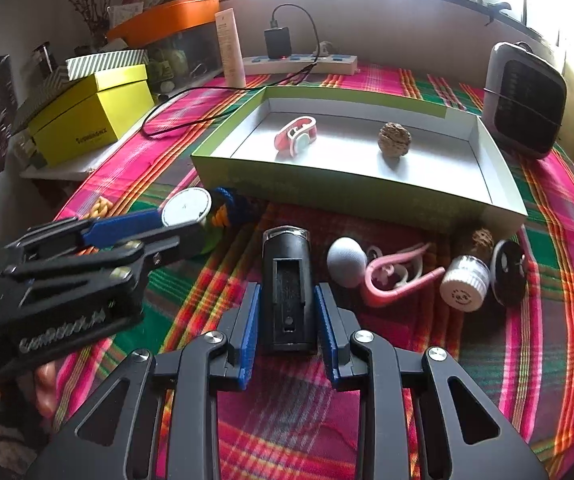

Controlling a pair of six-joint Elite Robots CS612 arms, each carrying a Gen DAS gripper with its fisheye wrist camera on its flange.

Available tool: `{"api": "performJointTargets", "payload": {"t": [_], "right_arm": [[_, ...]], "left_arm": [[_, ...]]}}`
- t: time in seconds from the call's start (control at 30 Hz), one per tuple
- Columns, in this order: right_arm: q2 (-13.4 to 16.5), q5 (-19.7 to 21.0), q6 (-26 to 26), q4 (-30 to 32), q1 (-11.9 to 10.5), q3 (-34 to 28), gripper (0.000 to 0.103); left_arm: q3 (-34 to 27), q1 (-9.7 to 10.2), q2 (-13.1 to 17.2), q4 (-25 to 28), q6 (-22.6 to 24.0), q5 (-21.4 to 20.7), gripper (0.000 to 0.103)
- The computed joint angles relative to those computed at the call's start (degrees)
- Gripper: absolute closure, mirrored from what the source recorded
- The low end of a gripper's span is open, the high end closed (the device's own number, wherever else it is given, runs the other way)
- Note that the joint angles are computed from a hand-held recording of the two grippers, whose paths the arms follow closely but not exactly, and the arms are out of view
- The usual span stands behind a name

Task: Organize objects
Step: 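Grasp the black cylindrical device with the right tool while the left tool grasps the green-and-white spool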

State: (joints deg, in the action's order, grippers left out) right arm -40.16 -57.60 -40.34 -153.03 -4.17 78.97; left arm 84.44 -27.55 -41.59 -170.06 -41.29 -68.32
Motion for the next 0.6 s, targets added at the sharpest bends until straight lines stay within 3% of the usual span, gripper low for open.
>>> {"api": "performJointTargets", "payload": {"t": [0.5, 0.6], "right_arm": [[0.09, 1.19, 0.27, 0.99, -0.44, -0.27, 0.074], [0.06, 1.26, 0.28, 1.06, -0.48, -0.25, 0.074]], "left_arm": [[-1.76, 0.28, 0.9, 1.99, -2.6, 1.33, 0.059], [-1.46, 0.22, 0.74, 1.59, -2.5, 1.81, 0.069]]}}
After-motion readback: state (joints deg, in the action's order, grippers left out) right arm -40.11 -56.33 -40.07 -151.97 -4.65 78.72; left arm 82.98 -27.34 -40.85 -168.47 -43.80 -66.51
